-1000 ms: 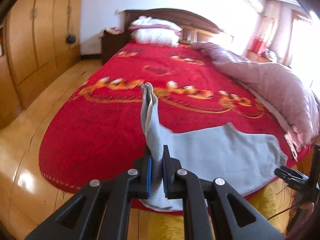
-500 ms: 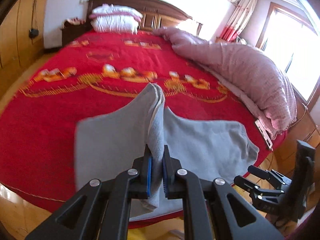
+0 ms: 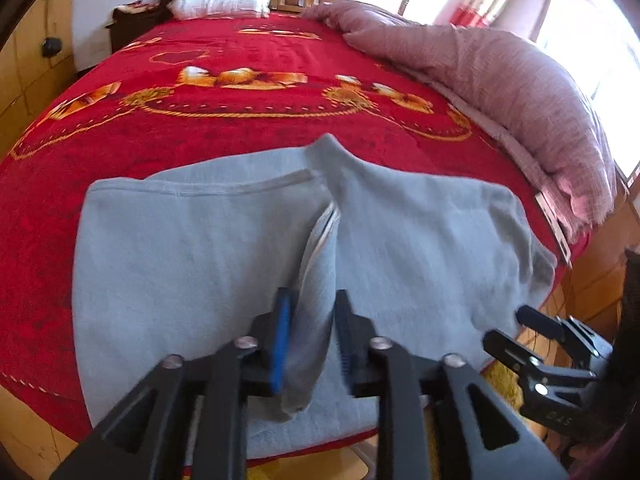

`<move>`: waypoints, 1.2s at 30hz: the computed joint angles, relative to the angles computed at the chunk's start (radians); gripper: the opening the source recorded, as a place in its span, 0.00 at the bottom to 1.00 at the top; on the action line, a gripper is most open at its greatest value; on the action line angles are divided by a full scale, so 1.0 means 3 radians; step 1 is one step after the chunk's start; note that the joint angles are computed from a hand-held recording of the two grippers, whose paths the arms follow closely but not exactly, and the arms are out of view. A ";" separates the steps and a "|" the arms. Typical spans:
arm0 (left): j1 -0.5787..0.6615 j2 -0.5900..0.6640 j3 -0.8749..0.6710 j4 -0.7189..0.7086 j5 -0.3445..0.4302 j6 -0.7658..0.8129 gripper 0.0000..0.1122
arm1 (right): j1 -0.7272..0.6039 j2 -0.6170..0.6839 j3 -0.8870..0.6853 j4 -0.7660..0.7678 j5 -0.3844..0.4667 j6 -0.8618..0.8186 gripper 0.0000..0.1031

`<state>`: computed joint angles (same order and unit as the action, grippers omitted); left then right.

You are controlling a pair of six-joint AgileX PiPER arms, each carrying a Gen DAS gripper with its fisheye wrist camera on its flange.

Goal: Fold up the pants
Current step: 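Open the left gripper to release the folded edge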

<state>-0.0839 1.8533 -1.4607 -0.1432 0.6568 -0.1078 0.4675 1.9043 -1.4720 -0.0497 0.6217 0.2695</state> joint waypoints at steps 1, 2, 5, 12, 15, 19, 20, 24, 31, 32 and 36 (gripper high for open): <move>-0.0029 -0.0023 0.0005 0.0083 0.0001 -0.0047 0.32 | 0.0005 0.0005 -0.0002 -0.0025 0.0000 0.0003 0.74; -0.0056 -0.0050 0.0017 0.0188 -0.0004 -0.0122 0.34 | 0.0012 0.0016 -0.0015 -0.0058 0.0009 0.0018 0.74; -0.0097 -0.0159 0.0084 0.0462 0.0000 -0.0318 0.44 | 0.0034 0.0054 -0.0045 -0.0156 0.0040 0.0090 0.74; 0.0153 -0.0542 0.0458 0.0722 -0.0056 -0.0585 0.49 | 0.0045 0.0073 -0.0201 -0.0088 0.0199 0.0082 0.74; 0.0330 -0.0679 0.0608 0.0677 -0.0107 -0.0570 0.50 | 0.0031 0.0081 -0.0304 0.0170 0.0249 -0.0125 0.74; 0.0495 -0.0761 0.0768 0.1050 -0.0114 -0.0976 0.50 | 0.0091 0.0225 -0.0664 0.0353 0.0538 -0.0196 0.74; 0.0523 -0.0750 0.0779 0.1175 -0.0072 -0.1121 0.50 | 0.0095 0.0255 -0.0736 0.0425 0.0591 -0.0224 0.74; 0.0780 -0.0818 0.0965 0.0977 -0.0139 -0.0989 0.50 | 0.0107 0.0456 -0.1137 0.0806 0.0872 -0.0399 0.74; 0.0991 -0.1155 0.1382 0.0615 -0.0255 -0.0529 0.67 | 0.0260 0.0933 -0.2080 0.0792 0.1330 -0.0381 0.74; 0.1008 -0.1207 0.1448 0.0552 -0.0269 -0.0448 0.67 | 0.0276 0.1032 -0.2244 0.0814 0.1416 -0.0394 0.74; 0.1069 -0.1380 0.1653 0.0169 -0.0251 -0.0047 0.67 | 0.0333 0.1327 -0.2739 0.0805 0.1727 -0.0362 0.74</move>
<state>0.2369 1.4392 -0.9649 -0.0925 0.5814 -0.1221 0.5673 2.3024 -2.2937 0.1917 1.1396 0.1610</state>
